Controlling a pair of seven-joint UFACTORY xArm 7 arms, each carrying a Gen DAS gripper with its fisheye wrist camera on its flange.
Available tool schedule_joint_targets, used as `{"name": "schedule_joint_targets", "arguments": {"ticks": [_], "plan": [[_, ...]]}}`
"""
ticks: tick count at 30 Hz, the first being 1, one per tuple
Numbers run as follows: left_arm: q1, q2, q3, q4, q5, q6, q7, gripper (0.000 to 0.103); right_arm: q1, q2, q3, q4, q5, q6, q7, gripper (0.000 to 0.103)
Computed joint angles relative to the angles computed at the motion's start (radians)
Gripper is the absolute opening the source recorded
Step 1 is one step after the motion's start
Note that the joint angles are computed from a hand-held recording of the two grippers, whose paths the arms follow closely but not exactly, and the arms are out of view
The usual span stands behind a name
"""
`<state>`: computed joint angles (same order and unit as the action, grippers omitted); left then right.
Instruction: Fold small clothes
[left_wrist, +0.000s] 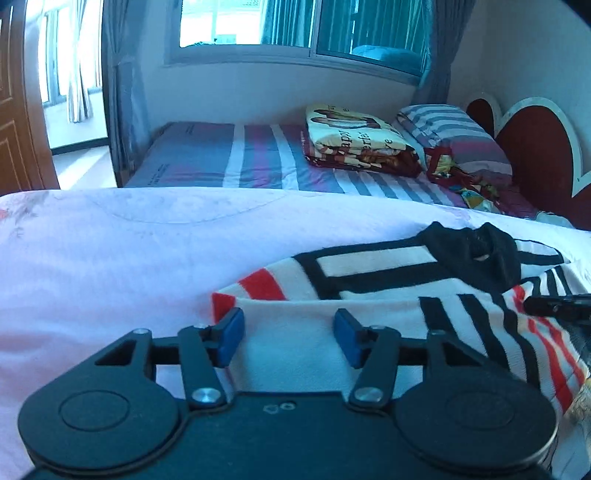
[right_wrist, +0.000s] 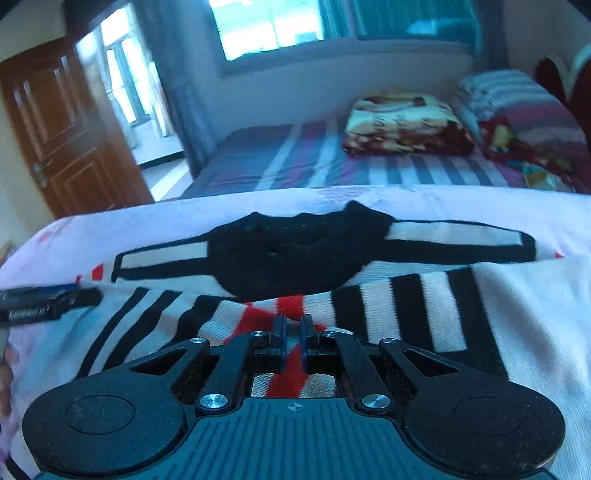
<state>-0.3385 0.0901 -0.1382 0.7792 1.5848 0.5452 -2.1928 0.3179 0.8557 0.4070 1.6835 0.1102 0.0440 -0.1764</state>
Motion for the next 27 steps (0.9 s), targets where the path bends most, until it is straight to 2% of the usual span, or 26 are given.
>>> {"name": "schedule_joint_targets", "arguments": {"ticks": [1, 2, 4, 6, 8, 9, 10, 11, 13, 16, 17, 19, 21, 23, 25, 26, 27], "plan": [[0.002, -0.012, -0.033, 0.001, -0.056, 0.053, 0.056, 0.051, 0.014, -0.017, -0.019, -0.014, 0.0, -0.011, 0.011, 0.005], [-0.037, -0.009, -0.027, 0.018, -0.071, 0.1, 0.075, 0.052, 0.001, -0.024, 0.0, -0.034, -0.005, -0.041, 0.0, 0.005], [-0.059, 0.002, -0.04, 0.053, -0.004, 0.083, 0.035, 0.057, -0.051, 0.003, 0.088, -0.027, -0.019, -0.059, -0.03, 0.005], [-0.085, 0.069, -0.05, 0.133, 0.003, 0.083, 0.072, 0.065, -0.069, 0.034, 0.138, 0.011, -0.021, -0.008, -0.047, 0.005], [-0.106, 0.157, -0.043, 0.219, -0.009, 0.052, 0.124, 0.066, -0.011, 0.043, 0.087, 0.05, -0.023, 0.035, -0.052, 0.005], [-0.119, 0.196, -0.037, 0.254, -0.053, 0.054, 0.179, 0.066, 0.014, 0.044, 0.055, 0.055, -0.027, 0.035, -0.055, 0.005], [-0.133, 0.231, -0.032, 0.278, -0.074, 0.066, 0.196, 0.068, 0.006, 0.046, 0.066, 0.041, -0.027, 0.009, -0.081, 0.005], [-0.158, 0.238, -0.015, 0.279, -0.058, 0.086, 0.17, 0.071, -0.006, 0.047, 0.077, 0.033, -0.023, 0.004, -0.093, 0.005], [-0.168, 0.232, 0.011, 0.263, -0.02, 0.055, 0.105, 0.072, -0.031, 0.035, 0.09, 0.015, -0.007, 0.012, -0.101, 0.005], [-0.171, 0.223, 0.02, 0.251, -0.02, 0.042, 0.124, 0.072, -0.003, -0.037, -0.005, -0.072, -0.002, -0.039, -0.066, 0.005], [-0.17, 0.22, 0.023, 0.247, -0.017, 0.037, 0.129, 0.072, -0.018, -0.05, -0.005, -0.099, -0.003, -0.046, -0.062, 0.005], [-0.171, 0.222, 0.024, 0.249, -0.017, 0.037, 0.13, 0.072, -0.107, -0.067, 0.072, -0.159, 0.0, -0.063, -0.071, 0.005], [-0.18, 0.226, 0.022, 0.254, -0.026, 0.056, 0.135, 0.072, -0.161, -0.068, 0.123, -0.182, -0.005, -0.062, -0.078, 0.005], [-0.189, 0.231, 0.02, 0.26, -0.047, 0.074, 0.149, 0.073, -0.152, -0.085, 0.109, -0.19, -0.008, -0.054, -0.066, 0.005], [-0.197, 0.217, 0.013, 0.262, -0.118, 0.099, 0.204, 0.07, -0.156, -0.118, 0.107, -0.229, -0.009, -0.079, -0.058, 0.005], [-0.203, 0.203, -0.002, 0.261, -0.138, 0.138, 0.22, 0.066, -0.178, -0.136, 0.129, -0.262, -0.01, -0.105, -0.057, 0.005], [-0.237, 0.176, 0.006, 0.244, -0.116, 0.173, 0.201, 0.067, -0.222, -0.153, 0.17, -0.305, -0.016, -0.137, -0.058, 0.005]]}}
